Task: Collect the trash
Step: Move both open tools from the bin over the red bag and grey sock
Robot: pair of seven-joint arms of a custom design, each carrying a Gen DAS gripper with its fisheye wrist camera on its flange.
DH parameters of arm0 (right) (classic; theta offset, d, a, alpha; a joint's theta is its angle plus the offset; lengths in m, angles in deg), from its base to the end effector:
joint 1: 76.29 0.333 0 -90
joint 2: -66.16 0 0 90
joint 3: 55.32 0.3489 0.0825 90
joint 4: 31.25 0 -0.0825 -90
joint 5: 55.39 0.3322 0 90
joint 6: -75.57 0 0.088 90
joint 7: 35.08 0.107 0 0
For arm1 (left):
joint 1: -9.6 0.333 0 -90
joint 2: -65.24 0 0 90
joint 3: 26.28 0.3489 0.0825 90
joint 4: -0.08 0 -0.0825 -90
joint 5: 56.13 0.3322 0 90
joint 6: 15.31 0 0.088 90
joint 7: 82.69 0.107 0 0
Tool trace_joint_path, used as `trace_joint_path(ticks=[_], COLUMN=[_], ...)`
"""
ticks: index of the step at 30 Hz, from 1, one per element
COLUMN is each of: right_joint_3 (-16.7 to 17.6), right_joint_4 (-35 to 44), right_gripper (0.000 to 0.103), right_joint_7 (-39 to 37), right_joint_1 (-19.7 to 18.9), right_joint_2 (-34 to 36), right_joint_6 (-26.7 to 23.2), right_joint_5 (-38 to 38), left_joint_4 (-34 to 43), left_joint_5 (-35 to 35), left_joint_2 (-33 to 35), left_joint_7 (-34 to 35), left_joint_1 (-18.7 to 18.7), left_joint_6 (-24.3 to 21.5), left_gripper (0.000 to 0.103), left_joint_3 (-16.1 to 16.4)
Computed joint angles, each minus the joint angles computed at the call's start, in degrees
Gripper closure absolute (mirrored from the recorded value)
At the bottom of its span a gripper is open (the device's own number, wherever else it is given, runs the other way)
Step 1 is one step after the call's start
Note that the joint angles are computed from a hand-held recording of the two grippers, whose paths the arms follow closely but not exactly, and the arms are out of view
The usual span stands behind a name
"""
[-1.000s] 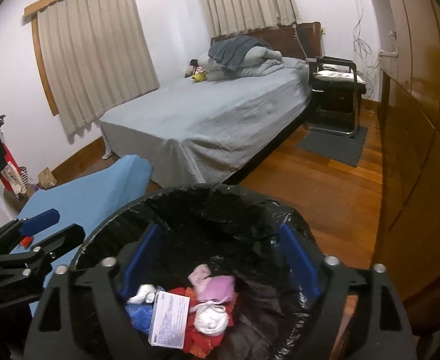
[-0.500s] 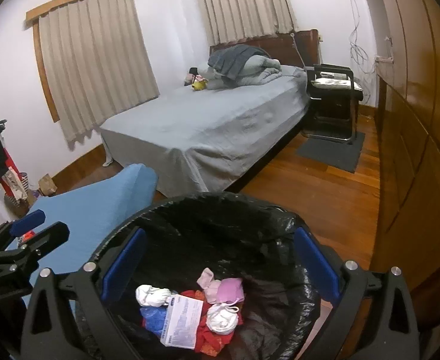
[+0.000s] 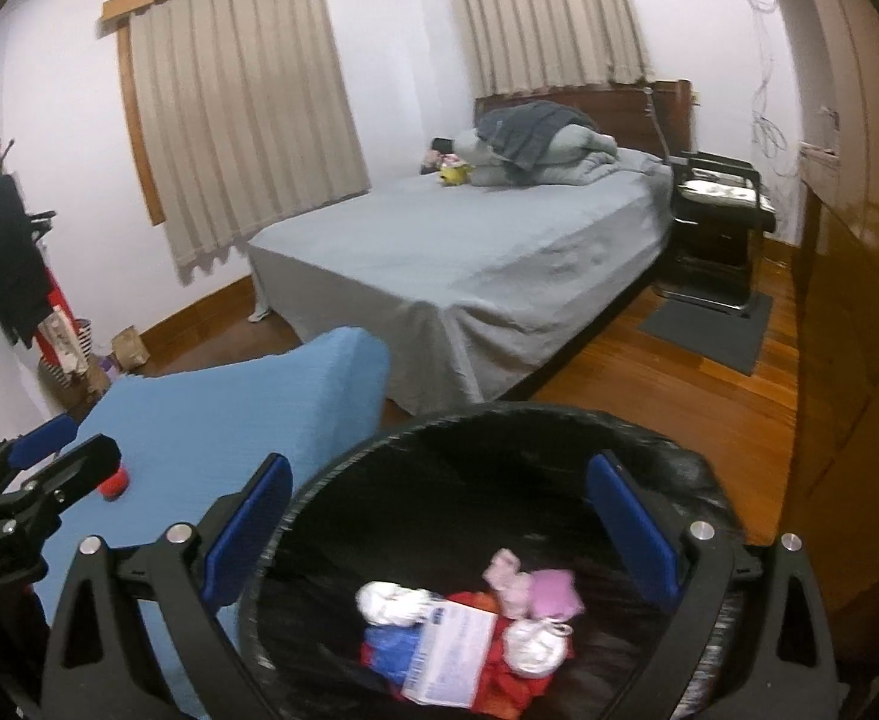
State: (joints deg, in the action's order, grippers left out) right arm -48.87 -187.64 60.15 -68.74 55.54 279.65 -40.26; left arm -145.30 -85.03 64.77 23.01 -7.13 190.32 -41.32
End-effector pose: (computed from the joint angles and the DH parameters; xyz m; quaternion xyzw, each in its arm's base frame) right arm 0.4009 0.0689 0.4793 -0.5747 0.6601 -0.2784 0.3956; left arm 0.4243 -0.1917 0.4736 -0.5344 0.6888 -0.4030 0.2787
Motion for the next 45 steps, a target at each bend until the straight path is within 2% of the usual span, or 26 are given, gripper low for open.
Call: trace_joint_path(ticks=[5,12,18,26,29,32,34,37,42,45], right_joint_3=[5.13,5.89,3.31,-2.36,-1.46,-3.61,-3.85,-3.13,-0.34,0.14], right_joint_4=[4.88,12.84,21.96,32.11,35.38,39.28,41.56,44.49,48.78,50.95], right_gripper=[0.006,0.006,0.006,0.006,0.006,0.006,0.006,0.006,0.006,0.007], right_joint_7=[-3.85,-8.91,-13.94,-11.44,-9.26,-7.95,-6.62,-4.65,-2.60,-1.34], right_joint_1=[0.54,7.09,15.64,24.37,23.76,26.34,26.82,26.72,25.18,25.02], right_joint_2=[3.57,10.33,17.85,26.37,29.26,32.44,34.28,36.69,40.25,41.98], right_joint_6=[-0.95,-0.98,-2.28,-6.74,-9.46,-12.09,-13.42,-14.55,-16.70,-18.33], right_joint_5=[5.34,10.71,15.00,11.24,7.48,4.94,3.30,0.84,-4.12,-6.89], left_joint_4=[-3.69,-6.48,-6.03,-2.98,-1.79,-0.71,-0.04,0.86,1.57,2.20], left_joint_5=[2.70,7.44,12.50,20.03,22.93,25.31,27.16,30.21,31.15,31.71], left_joint_2=[-2.89,-4.96,-3.46,1.47,3.46,5.09,6.15,7.49,8.97,9.87], left_joint_7=[-1.84,-4.07,-6.61,-11.10,-12.77,-14.47,-15.66,-17.69,-18.70,-19.32], left_joint_1=[3.79,11.49,17.68,23.97,26.06,27.80,29.18,31.34,32.69,33.36], left_joint_6=[0.62,0.86,0.38,-0.56,-0.94,-1.46,-1.95,-2.29,-2.15,-2.23], left_gripper=[0.010,0.010,0.010,0.010,0.010,0.010,0.010,0.010,0.010,0.010], left_joint_3=[2.22,5.16,8.96,13.51,14.51,14.82,15.05,15.03,15.25,15.24])
